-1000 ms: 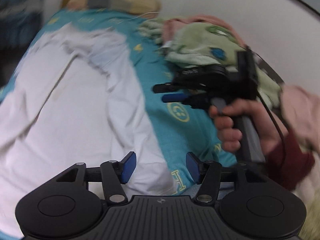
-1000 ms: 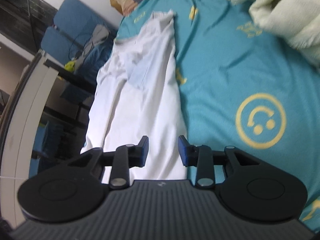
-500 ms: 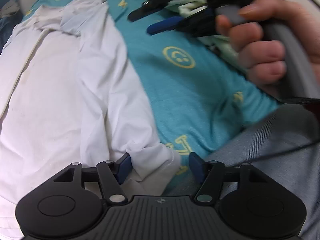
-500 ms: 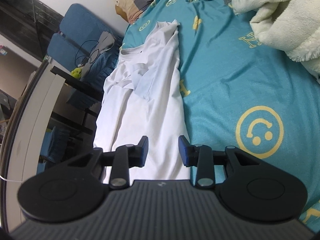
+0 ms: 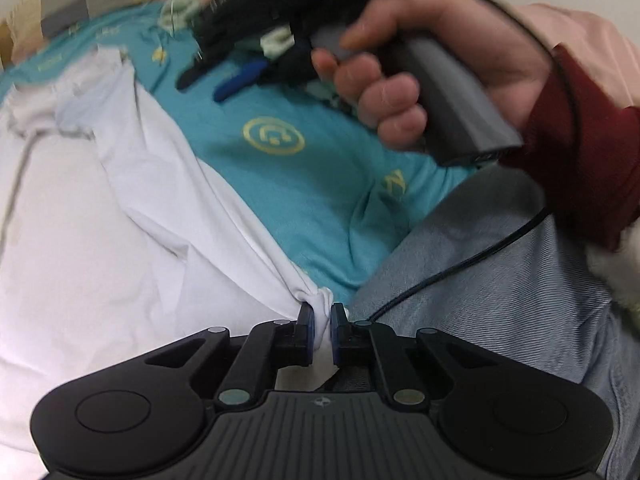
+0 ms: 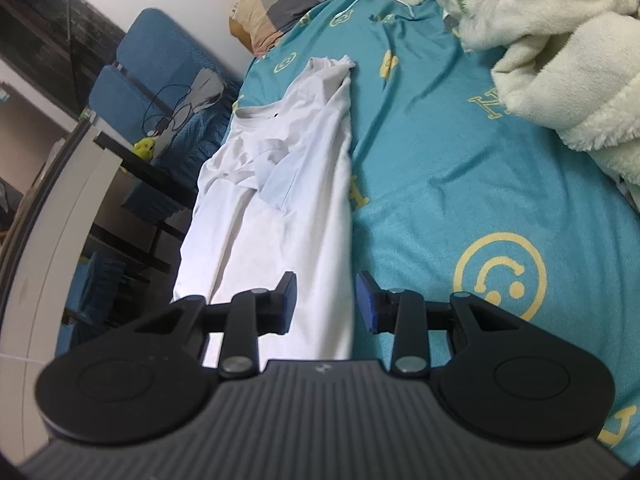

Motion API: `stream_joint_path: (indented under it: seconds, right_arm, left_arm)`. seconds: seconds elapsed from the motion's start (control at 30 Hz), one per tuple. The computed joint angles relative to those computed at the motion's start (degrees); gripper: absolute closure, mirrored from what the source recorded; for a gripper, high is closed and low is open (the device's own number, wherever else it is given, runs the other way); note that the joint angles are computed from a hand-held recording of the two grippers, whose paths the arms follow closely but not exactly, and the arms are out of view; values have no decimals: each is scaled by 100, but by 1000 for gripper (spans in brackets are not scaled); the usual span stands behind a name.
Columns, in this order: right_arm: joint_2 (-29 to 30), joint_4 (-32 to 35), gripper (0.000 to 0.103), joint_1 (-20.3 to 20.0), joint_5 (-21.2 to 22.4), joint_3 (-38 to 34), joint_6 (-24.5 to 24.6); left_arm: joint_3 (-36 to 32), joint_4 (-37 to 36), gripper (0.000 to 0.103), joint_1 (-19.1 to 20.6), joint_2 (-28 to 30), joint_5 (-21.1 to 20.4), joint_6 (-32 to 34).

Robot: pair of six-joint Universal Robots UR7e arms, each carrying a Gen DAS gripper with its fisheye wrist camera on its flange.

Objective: Fold clothes

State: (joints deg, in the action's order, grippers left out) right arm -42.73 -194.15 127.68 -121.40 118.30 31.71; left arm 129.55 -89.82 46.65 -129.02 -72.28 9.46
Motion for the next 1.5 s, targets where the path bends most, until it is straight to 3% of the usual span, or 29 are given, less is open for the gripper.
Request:
stream_joint_path:
  seconds: [0.1, 0.13, 0.27, 0.33, 0.43, 0.53, 0.7, 0.8, 1.0, 1.13, 1.2, 1.23, 1.3, 1.33, 1.5]
  right_arm:
    - [67, 223, 66, 33, 6, -102, -149]
    - [86, 267, 66, 45, 1, -125, -204]
    - [149, 154, 66, 120, -56, -160, -368]
    - [180, -63, 66, 162, -77, -156, -475]
    - [241, -422, 66, 230, -114, -161, -636]
    - [332, -592, 66, 286, -137, -210, -749]
    - [507, -671, 66, 295, -56, -318, -707]
    - [595, -706, 66, 219, 15, -385, -603]
    - [829, -725, 66, 25, 127, -635, -487]
    - [1009, -684, 66, -110, 178, -857, -575]
    - [1078, -649, 66, -184, 232, -936, -598]
    - [1111, -627, 66, -220, 257, -977, -609]
    - [1159, -546, 66, -273, 281, -1036, -609]
    - [1181, -506, 66, -298, 295, -1065, -609]
    - [1188, -495, 66, -338, 376, -1062, -614]
  left_arm:
    - [36, -143, 90, 184, 144, -84, -64]
    - [23, -158, 85, 197, 166, -93, -103]
    - [-283, -97, 39, 143, 124, -11, -398]
    - [-497, -196, 32, 227, 144, 76, -521]
    - [-977, -711, 19, 729, 406, 199, -677]
    - [-1497, -1642, 18, 1482, 941, 328, -890]
    - [-2553, -3321, 18, 2923, 2384, 254, -1502]
    - [-3229, -3930, 23, 3603, 3215, -13, -1878]
    - [-4030, -4977, 30, 4470, 4469, -317, -1933]
    - [-4471, -5385, 45, 4941, 5211, -892, -2327]
    - [-4443, -5801, 47, 5003, 5349, -1077, -2152]
    - [-4485, -5861, 52, 5021, 5416, -1172, -2021]
    - [-4650, -5784, 75, 5060, 5584, -1341, -1739]
    - [-4718, -5713, 94, 5034, 5644, -1255, -1570]
    - [-4697, -5937, 99, 4886, 5634, -1108, -1066]
